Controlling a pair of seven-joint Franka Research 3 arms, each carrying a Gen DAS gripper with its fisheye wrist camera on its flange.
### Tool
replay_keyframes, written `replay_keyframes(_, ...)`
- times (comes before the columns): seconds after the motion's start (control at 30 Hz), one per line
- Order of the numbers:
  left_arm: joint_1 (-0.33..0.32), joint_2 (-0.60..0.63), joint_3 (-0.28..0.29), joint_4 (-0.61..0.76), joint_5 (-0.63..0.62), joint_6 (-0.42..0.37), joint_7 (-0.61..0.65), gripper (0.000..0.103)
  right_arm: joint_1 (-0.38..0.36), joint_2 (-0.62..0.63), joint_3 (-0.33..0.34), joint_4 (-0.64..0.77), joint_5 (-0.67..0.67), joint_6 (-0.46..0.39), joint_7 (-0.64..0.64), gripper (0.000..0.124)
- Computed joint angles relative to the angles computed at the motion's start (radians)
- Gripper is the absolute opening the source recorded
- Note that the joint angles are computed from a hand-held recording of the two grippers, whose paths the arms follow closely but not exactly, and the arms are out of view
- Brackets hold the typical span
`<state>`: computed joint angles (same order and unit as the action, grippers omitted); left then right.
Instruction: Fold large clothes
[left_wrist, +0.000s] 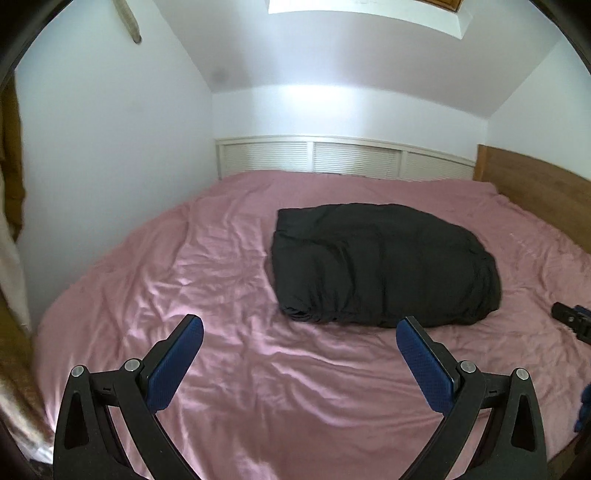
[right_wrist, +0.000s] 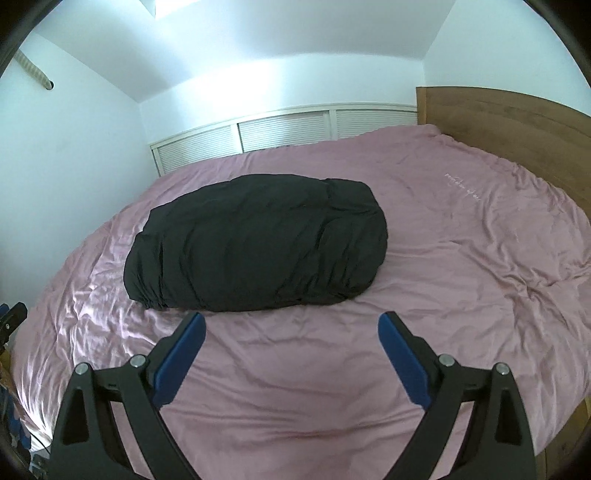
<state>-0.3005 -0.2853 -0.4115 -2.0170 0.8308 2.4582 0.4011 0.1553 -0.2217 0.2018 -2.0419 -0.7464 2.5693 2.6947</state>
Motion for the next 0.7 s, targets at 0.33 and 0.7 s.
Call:
replay_keyframes(0.33, -0.013, -0.03, -0.035, -0.012, 0.026, -0.067, -0.076, 0.102, -0.004, -0.058, 0.032, -0.071, -0.044, -0.024, 0.051, 0.096)
replay_keyframes(0.7, -0.034, -0.063, -0.056, -0.022, 0.037, -0.103, -0.077, 0.102, -0.036, -0.14, 0.065, -0.15, -0.047, -0.021, 0.085, 0.096)
